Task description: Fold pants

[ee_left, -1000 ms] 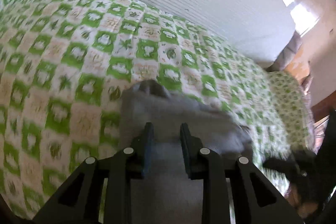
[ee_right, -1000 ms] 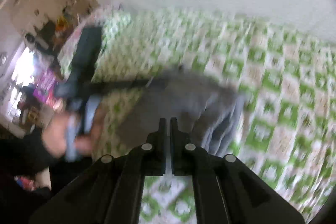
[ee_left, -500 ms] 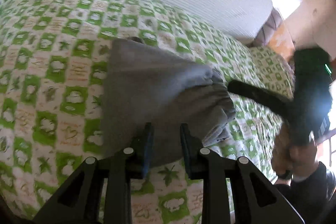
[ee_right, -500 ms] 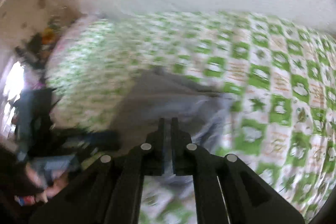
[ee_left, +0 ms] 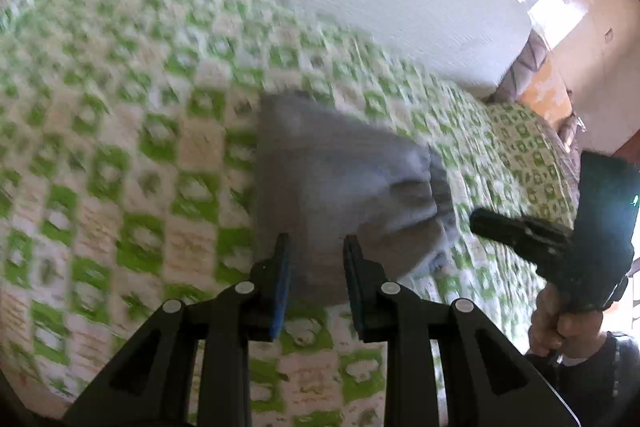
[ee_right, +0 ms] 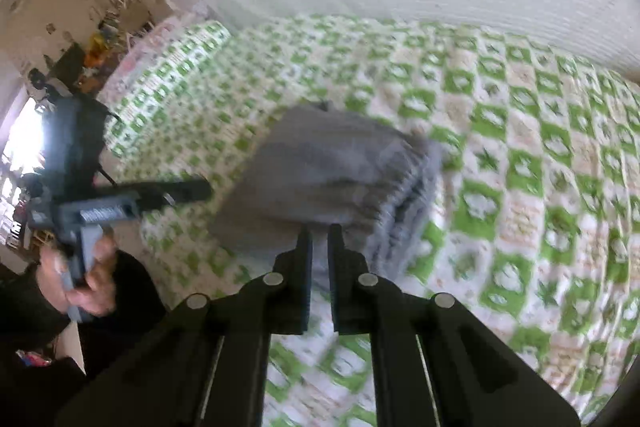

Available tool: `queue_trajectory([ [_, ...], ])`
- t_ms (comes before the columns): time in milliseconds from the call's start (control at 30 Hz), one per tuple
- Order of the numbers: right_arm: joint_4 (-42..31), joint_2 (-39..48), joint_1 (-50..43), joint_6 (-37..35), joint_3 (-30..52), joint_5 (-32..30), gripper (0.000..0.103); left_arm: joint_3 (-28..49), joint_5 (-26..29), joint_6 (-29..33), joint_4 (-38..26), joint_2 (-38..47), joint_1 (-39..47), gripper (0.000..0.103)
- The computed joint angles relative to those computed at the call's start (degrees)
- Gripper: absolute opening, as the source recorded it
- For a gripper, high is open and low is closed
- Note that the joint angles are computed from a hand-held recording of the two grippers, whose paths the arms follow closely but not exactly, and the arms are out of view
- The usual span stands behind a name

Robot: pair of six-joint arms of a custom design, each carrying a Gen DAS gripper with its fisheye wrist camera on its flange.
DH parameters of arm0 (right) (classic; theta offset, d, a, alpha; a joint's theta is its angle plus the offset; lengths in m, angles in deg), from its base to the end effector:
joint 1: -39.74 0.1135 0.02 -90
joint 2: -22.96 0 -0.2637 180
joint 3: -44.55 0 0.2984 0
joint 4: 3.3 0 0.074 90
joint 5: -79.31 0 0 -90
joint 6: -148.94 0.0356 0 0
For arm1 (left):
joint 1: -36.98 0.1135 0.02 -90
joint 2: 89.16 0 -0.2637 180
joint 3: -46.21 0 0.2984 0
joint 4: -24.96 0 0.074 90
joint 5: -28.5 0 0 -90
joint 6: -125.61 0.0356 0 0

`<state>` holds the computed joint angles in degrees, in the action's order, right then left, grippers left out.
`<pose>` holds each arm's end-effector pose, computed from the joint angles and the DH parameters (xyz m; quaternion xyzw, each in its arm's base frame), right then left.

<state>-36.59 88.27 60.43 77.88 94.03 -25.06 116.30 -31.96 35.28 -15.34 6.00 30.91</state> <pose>0.2475 0.1029 0.1897 -0.0579 0.9289 0.2277 0.2862 0.3539 -0.0553 0.1543 0.1016 0.9408 -0.2602 0.1920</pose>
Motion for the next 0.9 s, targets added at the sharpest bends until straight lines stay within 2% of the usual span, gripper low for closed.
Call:
queue_trajectory([
  [67, -1.87, 6.83, 2.23, 1.85, 3.71, 3.36, 0.023, -1.29, -1.09, 0.52, 0.15, 1.39, -1.30, 0.025],
  [133, 2.20, 8.03, 2.12, 2.72, 4.61, -0.51, 0.024, -3.56, -2.19, 0.19, 2.61, 0.80, -1.70, 0.025],
  [200, 3.20, 12.40, 2.25, 1.96, 9.00, -1.62, 0.025, -4.99, -1.37, -0.92, 4.31, 0.60, -1.33, 0.025],
  [267, 2.85, 20.94, 2.16, 0.67, 16.97, -2.53, 0.025, -5.22, -0.75, -2.18, 5.18, 1.38, -1.17, 0.025],
  [300, 3.08, 26.18, 1.18, 1.15, 21.33, -6.12, 0.025, -5.93, -0.83, -2.78, 6.17, 1.26, -1.26, 0.025],
  [367, 3.41, 34.22, 0.42, 1.91, 28.29, -9.25, 0.025, -6.70, -1.32, -3.24, 7.10, 0.93, -1.59, 0.025],
  [400, 1.74, 37.81, 0.19, 1.42, 31.53, -10.81, 0.025, -7.46, -1.41, -3.43, 7.48, 0.33, -1.67, 0.025],
  [433, -3.45, 43.94, -0.05, 0.28, 37.63, -12.01, 0.025, -7.64, -1.51, -3.52, 7.79, 0.31, -1.78, 0.025],
  [467, -7.83, 48.96, 0.15, -0.05, 42.62, -7.55, 0.017, -7.86, -1.69, -3.65, 8.39, 0.35, -1.85, 0.025],
  [500, -9.23, 51.13, -0.05, 0.36, 44.74, -3.95, 0.003, -8.07, -2.07, -3.82, 9.25, 0.37, -2.00, 0.025],
  [533, -8.64, 52.27, -1.18, 2.15, 45.53, -3.56, 0.000, -7.87, -2.26, -3.82, 9.50, 0.70, -2.16, 0.025],
  [567, -6.10, 51.13, -2.57, 5.63, 43.85, -4.35, 0.000, -7.78, -2.46, -3.58, 9.34, 0.70, -2.18, 0.025],
  [600, -3.74, 48.20, -2.64, 5.99, 41.02, -2.32, 0.001, -7.40, -2.40, -3.38, 8.76, 0.86, -2.16, 0.025],
  [633, -2.06, 45.52, -2.73, 5.44, 38.52, -1.91, 0.006, -7.23, -2.28, -3.04, 8.31, 0.75, -2.03, 0.025],
  [700, 0.60, 36.75, -3.53, 4.67, 30.71, -4.57, 0.007, -6.82, -1.64, -2.22, 7.12, 0.18, -1.78, 0.025],
  [767, 1.12, 28.88, -3.80, 4.05, 24.23, -4.17, 0.012, -5.94, -0.43, -1.58, 4.87, -0.83, -0.87, 0.025],
  [833, 0.23, 19.27, -4.05, 3.56, 16.69, -1.90, 0.024, -5.05, 0.41, -1.09, 3.67, -2.23, 0.50, 0.026],
  [900, -0.80, 13.20, -4.92, 4.04, 12.29, 0.11, 0.058, -3.33, -1.13, -0.41, 1.76, -3.26, 0.90, 0.030],
])
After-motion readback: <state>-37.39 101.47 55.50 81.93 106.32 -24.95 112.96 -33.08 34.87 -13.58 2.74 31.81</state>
